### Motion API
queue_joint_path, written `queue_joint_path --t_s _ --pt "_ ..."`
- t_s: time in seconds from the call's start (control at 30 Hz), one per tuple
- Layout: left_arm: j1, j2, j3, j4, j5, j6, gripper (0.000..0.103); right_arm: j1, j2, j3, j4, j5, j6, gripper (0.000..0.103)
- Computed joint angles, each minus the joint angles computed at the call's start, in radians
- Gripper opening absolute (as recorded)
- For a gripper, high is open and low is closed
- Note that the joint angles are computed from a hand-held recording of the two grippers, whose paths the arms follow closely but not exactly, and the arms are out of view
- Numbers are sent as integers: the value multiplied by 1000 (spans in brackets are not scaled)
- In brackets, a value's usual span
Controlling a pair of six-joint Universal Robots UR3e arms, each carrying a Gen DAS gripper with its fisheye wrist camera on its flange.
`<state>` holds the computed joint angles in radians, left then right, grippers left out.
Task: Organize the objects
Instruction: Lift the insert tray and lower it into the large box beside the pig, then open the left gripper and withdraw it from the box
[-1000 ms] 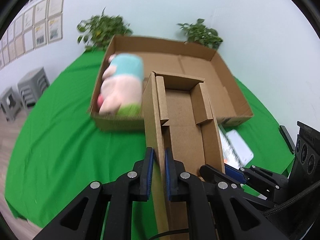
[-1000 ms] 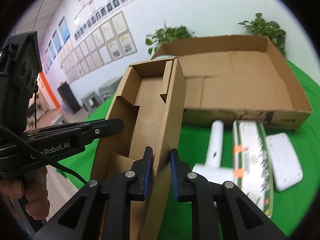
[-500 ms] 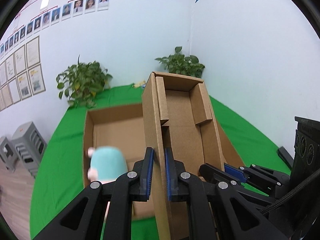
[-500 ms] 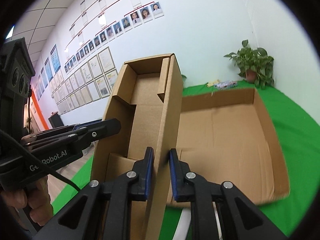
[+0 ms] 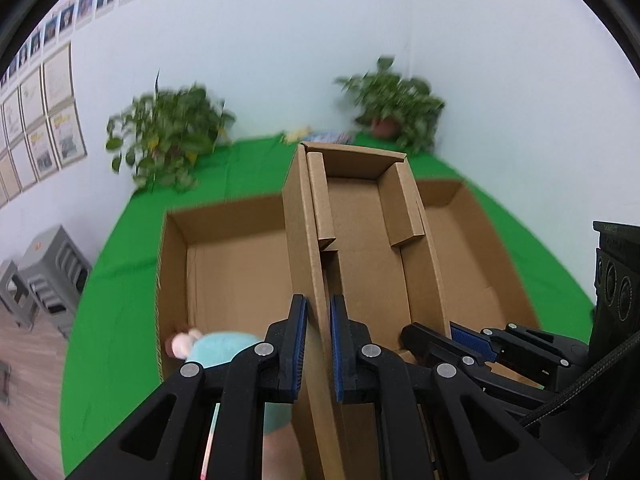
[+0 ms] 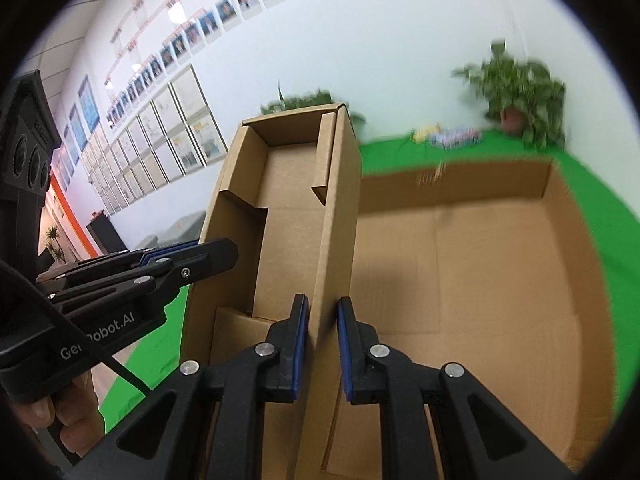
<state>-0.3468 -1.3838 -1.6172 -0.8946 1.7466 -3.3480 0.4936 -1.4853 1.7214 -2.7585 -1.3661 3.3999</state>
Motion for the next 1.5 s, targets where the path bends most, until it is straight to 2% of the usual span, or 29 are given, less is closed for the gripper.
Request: queue_joint_path --t_s 0.17,0.43,0.6,0.7,0.8,0.97,1.0,1.03,1.07,1.13,1.17,1.2,1.27,1.33,1.37,1.4,1.43,1.47,1.5 --pt "39 -75 -57 7 -5 -4 8 26 112 9 -32 -11 30 11" --pt "81 -142 -125 82 -12 18 10 29 146 -5 4 -34 71 8" --pt "116 -141 -161 113 -52 31 11 29 175 -33 31 -61 120 6" --pt "115 -52 -200 87 -50 37 11 66 193 -83 81 -127 153 6" --pt "118 38 -232 54 -41 33 12 73 199 -105 103 -147 157 6" --pt "111 231 -320 5 25 18 12 108 211 -166 179 -223 141 7" --pt "99 264 -330 -12 41 3 14 104 203 -159 178 -222 133 8" --pt "101 308 -345 -30 46 -4 20 92 183 -136 178 -204 105 8" --pt "81 341 -352 -44 68 -26 24 67 142 -98 177 -163 88 14" --pt "52 414 -381 -58 105 -53 42 24 45 6 129 -104 55 42" --pt "39 457 -397 -65 121 -62 46 -2 -39 84 90 -84 34 71" --pt "3 475 -402 -69 151 -85 51 -18 -98 151 41 -69 11 85" --pt "-110 497 -409 -70 240 -142 59 -46 -243 242 63 -54 -43 86" --pt "-264 469 -399 -67 370 -229 68 -93 -382 320 118 4 -105 87" --pt "-343 451 -395 -62 432 -276 71 -111 -474 378 132 16 -130 92" --pt "-414 435 -388 -63 486 -324 76 -126 -541 415 146 26 -158 103" --pt "-487 414 -381 -65 538 -376 82 -116 -581 427 165 21 -178 102" --pt "-561 390 -366 -77 588 -433 87 -82 -634 455 174 -43 -160 102" --pt "-625 369 -354 -87 633 -483 96 -76 -645 462 173 -25 -171 102"
